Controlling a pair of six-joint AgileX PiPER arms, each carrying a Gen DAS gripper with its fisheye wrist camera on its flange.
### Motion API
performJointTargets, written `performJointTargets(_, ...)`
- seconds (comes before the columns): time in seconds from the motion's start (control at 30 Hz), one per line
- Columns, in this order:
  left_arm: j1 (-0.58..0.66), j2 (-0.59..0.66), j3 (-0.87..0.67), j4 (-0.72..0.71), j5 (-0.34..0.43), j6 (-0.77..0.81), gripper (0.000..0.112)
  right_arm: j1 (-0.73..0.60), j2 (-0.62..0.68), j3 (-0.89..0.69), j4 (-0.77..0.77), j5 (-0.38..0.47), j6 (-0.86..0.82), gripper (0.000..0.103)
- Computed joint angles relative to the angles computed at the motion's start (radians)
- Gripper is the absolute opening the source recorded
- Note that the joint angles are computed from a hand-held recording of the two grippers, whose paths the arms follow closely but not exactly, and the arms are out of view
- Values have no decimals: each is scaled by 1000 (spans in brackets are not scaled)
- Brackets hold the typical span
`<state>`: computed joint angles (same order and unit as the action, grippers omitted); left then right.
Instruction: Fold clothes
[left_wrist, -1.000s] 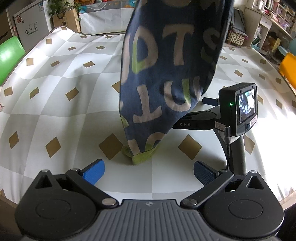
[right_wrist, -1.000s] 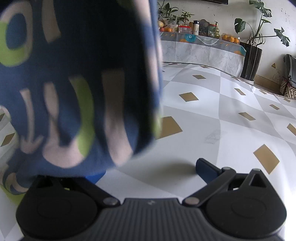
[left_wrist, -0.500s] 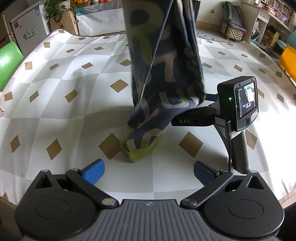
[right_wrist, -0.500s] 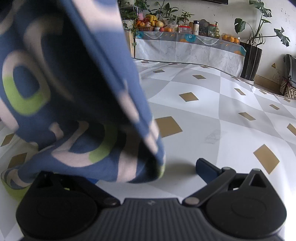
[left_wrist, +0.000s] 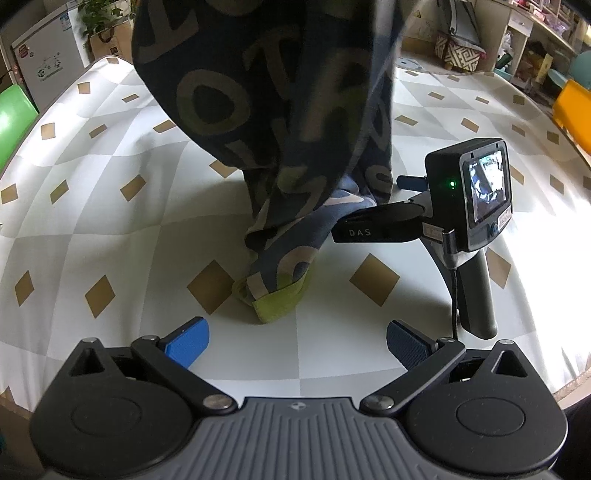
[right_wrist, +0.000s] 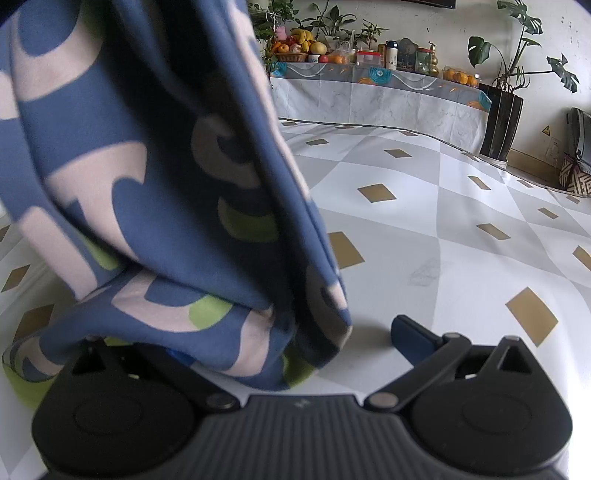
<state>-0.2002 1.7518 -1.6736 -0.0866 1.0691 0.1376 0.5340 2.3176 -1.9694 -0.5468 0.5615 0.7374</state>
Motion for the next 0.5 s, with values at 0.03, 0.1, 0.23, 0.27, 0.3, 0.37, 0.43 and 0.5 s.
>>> performJointTargets(0.03,-2,1,-1,3,0,-3,103,0,0,-1,0,0,0,103)
performJointTargets(0.1,-5,7,-5,9,2,-10,103,0,0,-1,0,0,0,103)
performJointTargets(0.23,-3,17,-12,8,9,-18,103,0,0,-1,0,0,0,103)
performJointTargets(0.27,-3,19,-14,10,11,-20,103,0,0,-1,0,0,0,103)
performJointTargets(0.3,-4,21,-16,12,13,-21,103,0,0,-1,0,0,0,103)
performJointTargets(0.37,-6,22,-17,13,15,-21,103,3,2,-3,-3,3,4,103)
performJointTargets(0.43,-9,23,-17,17,15,-22,103,-1,11,-17,5,5,-7,103)
performJointTargets(0.5,-13,25,-16,22,16,-24,103,-1,16,-26,9,7,-11,103)
